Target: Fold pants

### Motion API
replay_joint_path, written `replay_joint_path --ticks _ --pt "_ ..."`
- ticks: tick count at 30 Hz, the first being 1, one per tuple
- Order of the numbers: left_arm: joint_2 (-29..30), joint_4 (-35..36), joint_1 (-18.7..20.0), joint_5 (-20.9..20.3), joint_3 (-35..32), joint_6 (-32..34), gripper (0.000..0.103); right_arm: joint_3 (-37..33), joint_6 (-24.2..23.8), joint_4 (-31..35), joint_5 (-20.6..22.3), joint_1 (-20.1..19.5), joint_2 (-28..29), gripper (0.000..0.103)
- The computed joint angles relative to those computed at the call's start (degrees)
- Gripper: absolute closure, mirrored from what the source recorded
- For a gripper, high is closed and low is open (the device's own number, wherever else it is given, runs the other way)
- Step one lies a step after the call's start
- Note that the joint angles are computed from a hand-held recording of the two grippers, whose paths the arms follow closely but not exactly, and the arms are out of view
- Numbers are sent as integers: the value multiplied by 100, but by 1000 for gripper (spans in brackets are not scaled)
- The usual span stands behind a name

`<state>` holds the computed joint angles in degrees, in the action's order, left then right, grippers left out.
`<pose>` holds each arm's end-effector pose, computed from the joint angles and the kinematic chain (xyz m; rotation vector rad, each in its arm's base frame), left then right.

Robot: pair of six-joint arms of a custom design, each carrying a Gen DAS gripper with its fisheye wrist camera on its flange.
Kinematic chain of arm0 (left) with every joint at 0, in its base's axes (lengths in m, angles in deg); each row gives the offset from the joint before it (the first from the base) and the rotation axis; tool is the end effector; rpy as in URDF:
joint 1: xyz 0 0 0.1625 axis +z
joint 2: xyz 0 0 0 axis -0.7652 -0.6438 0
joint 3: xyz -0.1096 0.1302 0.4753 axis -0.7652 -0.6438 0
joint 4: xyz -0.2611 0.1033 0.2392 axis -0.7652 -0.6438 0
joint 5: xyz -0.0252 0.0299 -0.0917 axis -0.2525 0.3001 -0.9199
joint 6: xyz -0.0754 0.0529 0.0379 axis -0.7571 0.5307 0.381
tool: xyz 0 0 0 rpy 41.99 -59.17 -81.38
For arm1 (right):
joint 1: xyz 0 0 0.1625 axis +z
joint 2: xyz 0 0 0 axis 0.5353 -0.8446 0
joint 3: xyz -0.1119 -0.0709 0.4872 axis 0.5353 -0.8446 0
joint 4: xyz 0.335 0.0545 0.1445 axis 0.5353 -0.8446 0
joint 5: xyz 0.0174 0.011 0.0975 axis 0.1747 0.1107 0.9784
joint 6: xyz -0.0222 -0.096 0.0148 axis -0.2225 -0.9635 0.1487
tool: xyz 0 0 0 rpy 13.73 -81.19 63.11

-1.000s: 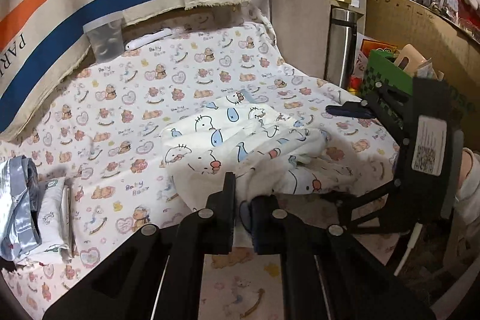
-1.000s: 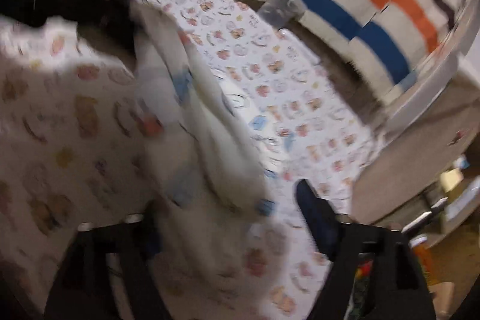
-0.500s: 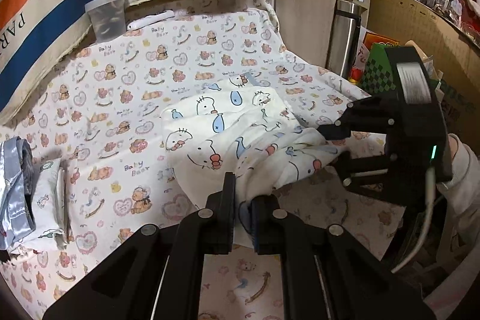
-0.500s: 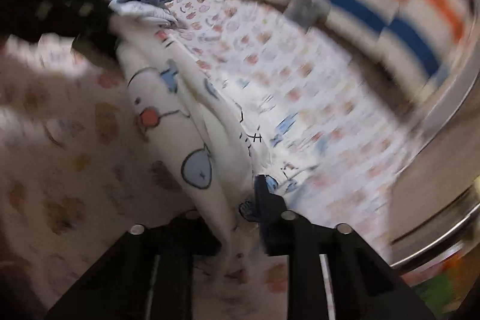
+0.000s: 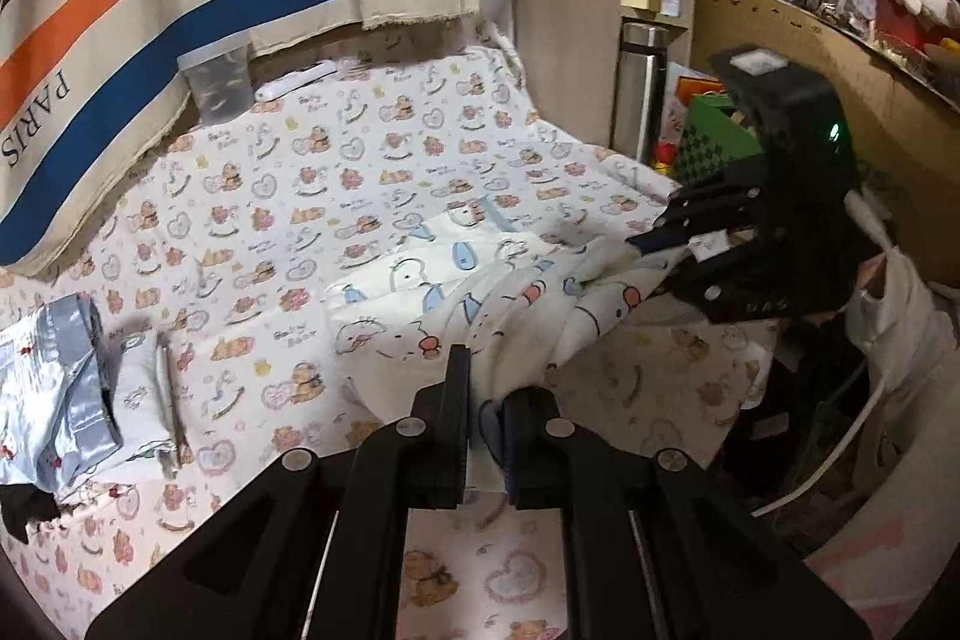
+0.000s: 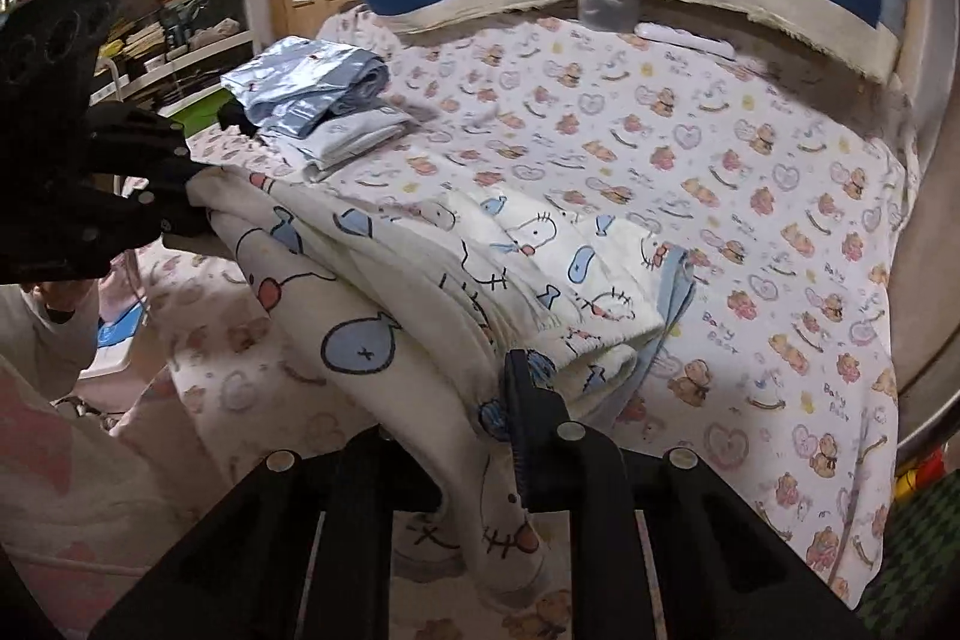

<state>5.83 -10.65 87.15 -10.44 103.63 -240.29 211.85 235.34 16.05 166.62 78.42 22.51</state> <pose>-0.1228 -0.3120 0.1927 1.4614 2.3649 -0.5273 0.1955 -0.2823 0.0988 0.8650 -2.3536 0.6587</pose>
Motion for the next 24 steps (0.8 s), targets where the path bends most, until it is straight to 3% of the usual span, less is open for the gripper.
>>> replay_joint_path --ticks 5,11,15,20,21,22,23,24 --pt "357 -133 315 -395 -374 224 94 -729 -55 857 49 -114 159 86" --pt "1074 147 1036 -480 -1655 670 94 -1686 -425 1847 -247 -562 180 86" --pt "1669 545 1370 -508 -2370 809 94 -2193 -254 2455 -596 -1025 329 86" --pt "2060 857 1651 -437 -2830 674 91 -2332 -120 2418 -684 -1373 456 85" --pt "2108 884 1675 -479 -2879 649 89 -2334 -66 2348 -658 -1408 465 82" --pt "2155 895 1695 -529 -2920 635 88 -2333 -58 2265 -552 -1403 475 71" --pt "2213 886 1694 -646 -2954 591 81 -2311 -103 2035 -217 -1322 501 52" --pt "2244 872 1694 -761 -2969 550 69 -2213 -247 1622 175 -1202 490 42"
